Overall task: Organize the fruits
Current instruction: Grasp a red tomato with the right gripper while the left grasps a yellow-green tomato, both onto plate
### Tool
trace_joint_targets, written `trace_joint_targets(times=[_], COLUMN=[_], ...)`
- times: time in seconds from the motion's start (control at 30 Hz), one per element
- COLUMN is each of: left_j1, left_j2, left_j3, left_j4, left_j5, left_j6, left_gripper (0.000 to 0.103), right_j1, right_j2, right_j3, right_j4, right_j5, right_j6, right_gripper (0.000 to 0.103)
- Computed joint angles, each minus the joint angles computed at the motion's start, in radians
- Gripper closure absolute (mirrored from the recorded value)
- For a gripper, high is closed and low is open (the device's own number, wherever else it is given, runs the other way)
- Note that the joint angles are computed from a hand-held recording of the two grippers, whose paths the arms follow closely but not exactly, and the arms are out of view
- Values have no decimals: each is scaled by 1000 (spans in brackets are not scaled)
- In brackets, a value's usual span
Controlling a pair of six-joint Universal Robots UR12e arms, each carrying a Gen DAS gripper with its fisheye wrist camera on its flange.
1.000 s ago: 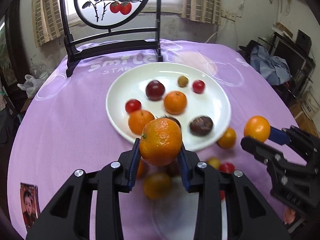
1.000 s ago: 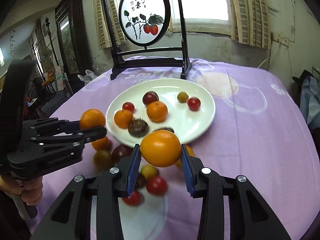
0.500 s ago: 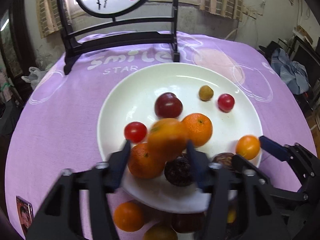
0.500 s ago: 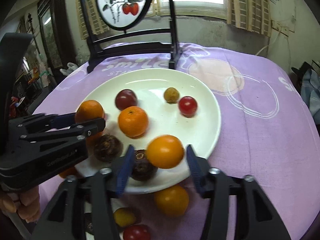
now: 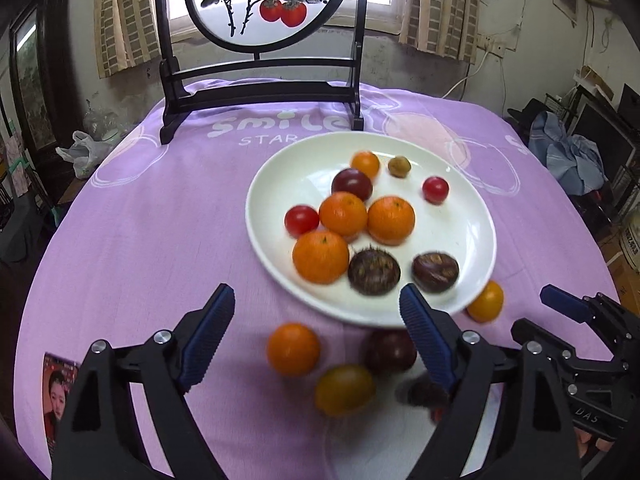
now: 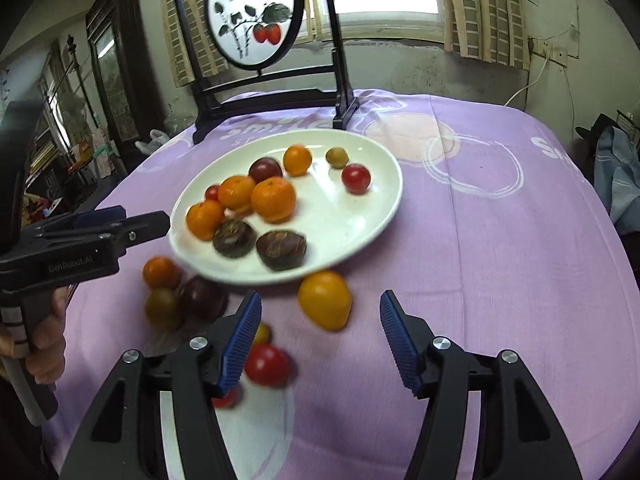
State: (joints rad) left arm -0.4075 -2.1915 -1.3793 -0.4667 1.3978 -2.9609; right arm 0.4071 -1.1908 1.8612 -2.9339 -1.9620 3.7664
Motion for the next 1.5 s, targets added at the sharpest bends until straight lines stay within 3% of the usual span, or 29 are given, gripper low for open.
trace_joint_targets(times=[0.37, 0.63, 0.77, 0.8, 1.17, 1.37, 1.5], left_j1=[34, 51, 53, 53, 27, 1, -12], left_j2=[71, 87, 83, 82, 66, 37, 15], left_j3=[-139, -177, -177, -174, -156, -110, -76], left_j4=[17, 12, 0, -4, -45, -98, -127], left_j5=[-25, -37, -35, -35, -11, 2, 6], left_j6=[20, 34, 37, 39, 86, 100, 102], left_gripper=[19, 19, 19, 19, 19, 32, 55], right_j1=[77, 79, 76, 77, 61, 45, 37], right_j2=[35, 71, 81, 84, 38, 3, -4], right_j3=[-45, -94, -108, -109, -29, 34, 52], right_j4=[79, 143, 169, 172, 33, -50, -62], right_j5=[32, 53, 38, 28, 64, 85, 96], right_j6=[-88, -68, -67, -63, -9, 53, 78], right_gripper=[42, 56, 66, 72, 74, 74, 74])
